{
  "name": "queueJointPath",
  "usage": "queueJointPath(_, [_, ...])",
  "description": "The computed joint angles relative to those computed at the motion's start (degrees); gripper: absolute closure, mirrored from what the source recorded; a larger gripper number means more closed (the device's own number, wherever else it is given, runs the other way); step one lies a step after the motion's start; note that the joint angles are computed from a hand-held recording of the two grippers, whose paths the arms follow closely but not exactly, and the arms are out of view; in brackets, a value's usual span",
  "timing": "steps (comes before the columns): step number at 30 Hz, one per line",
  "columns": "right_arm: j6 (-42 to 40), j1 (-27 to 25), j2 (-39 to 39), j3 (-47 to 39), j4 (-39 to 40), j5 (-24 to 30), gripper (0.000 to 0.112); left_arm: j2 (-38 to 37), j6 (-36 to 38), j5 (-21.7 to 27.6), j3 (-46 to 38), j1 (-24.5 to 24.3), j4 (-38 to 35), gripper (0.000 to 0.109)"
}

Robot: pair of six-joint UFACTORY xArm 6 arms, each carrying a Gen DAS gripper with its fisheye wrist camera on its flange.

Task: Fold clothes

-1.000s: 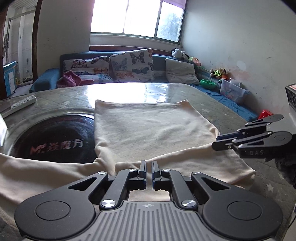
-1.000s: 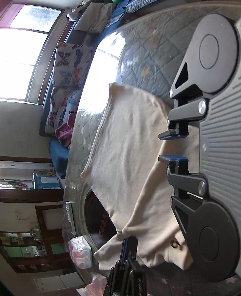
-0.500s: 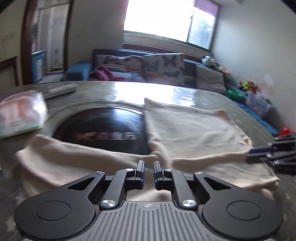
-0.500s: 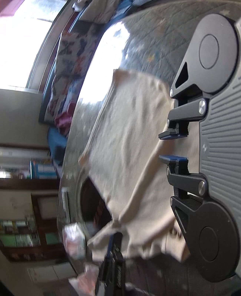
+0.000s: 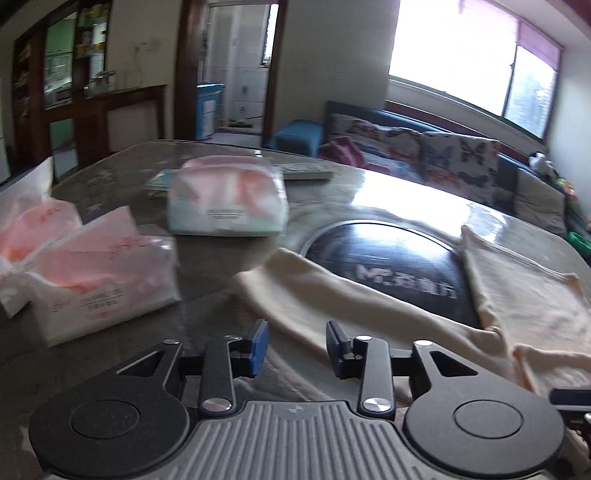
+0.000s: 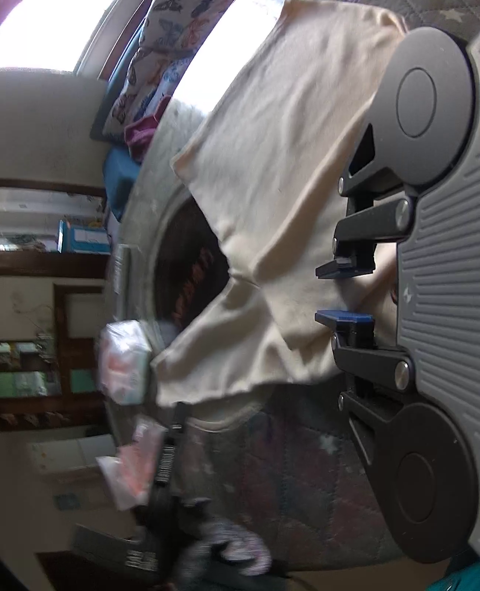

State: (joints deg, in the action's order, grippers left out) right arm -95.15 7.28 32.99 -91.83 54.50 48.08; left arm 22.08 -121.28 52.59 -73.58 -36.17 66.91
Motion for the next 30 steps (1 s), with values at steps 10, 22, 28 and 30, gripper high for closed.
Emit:
queueJointPath(10, [-1.55,-2.0,-2.33,1.29,3.52,-0.29,0.096,2.17,-0.3,0.93,-2.08,3.17,-2.13,0.067])
queueJointPath(22, [0.15,-5.23,-3.21,1.7,6.51,-1.05,0.095,2.98,-1.07,0.39,-4.9,3.63,0.53,0.104])
queueJointPath(28, [4.08,-7.35,-2.24,0.51,8.26,-2.22,0.095,3.43,-2.47,-6.25,-10.63,1.6,10.27,0.104])
queueJointPath(30, [5.19,-8.02,-1.8,0.04,8.71,-2.85,0.095,4.83,-2.57,-9.48,-14.06,1.02,13.48,0.104])
